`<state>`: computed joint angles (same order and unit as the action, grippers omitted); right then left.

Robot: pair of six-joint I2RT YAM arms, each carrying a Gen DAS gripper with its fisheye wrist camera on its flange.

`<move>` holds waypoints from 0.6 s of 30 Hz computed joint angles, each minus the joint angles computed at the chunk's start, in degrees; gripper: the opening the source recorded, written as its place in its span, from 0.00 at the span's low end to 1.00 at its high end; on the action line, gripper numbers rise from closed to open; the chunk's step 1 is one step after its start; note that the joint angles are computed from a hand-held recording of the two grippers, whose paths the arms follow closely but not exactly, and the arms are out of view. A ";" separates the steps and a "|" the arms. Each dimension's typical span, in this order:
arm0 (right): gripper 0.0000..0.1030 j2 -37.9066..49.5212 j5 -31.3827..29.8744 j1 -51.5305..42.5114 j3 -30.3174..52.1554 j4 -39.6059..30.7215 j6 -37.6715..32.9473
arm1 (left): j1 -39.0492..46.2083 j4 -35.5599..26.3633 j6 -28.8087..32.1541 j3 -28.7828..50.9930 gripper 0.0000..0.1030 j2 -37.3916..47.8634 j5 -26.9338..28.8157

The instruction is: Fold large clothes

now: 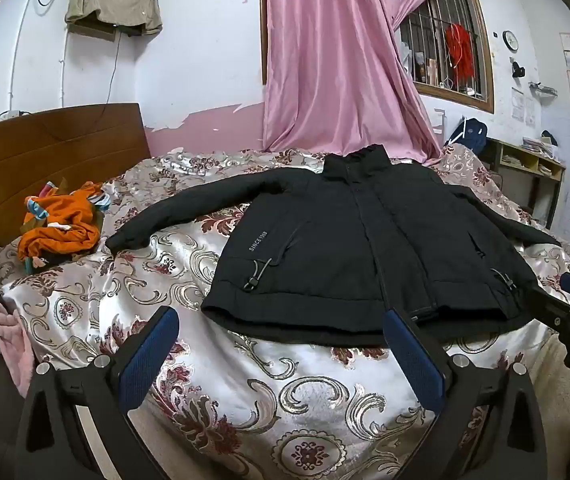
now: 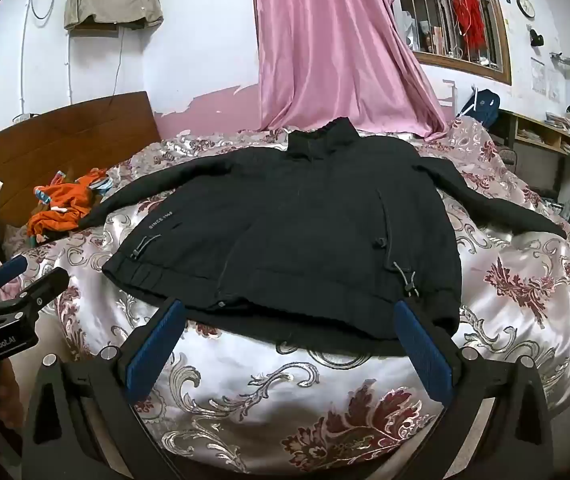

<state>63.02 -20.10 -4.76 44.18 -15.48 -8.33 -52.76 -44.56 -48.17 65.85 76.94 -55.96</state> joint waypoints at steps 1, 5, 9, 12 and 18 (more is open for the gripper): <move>0.99 -0.07 -0.09 -0.03 -0.23 0.49 0.02 | 0.00 0.00 0.00 0.00 1.00 0.00 0.00; 0.99 -0.03 -0.02 -0.04 -0.33 0.83 0.01 | 0.03 -0.15 -0.01 -0.01 1.00 -0.16 0.10; 0.99 -0.10 0.17 0.09 -0.44 0.97 -0.08 | -0.15 -0.44 -0.11 0.20 1.00 -0.01 -0.21; 0.99 0.04 0.10 0.04 -0.39 1.03 -0.08 | 0.03 -0.09 0.13 0.03 1.00 0.01 0.08; 0.99 0.32 -0.13 -0.05 -0.26 1.02 -0.12 | 0.00 -0.22 0.08 0.10 1.00 0.06 -0.01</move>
<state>63.34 -20.22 -4.81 43.92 -14.46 -8.45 -52.77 -44.78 -48.09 65.95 77.01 -55.98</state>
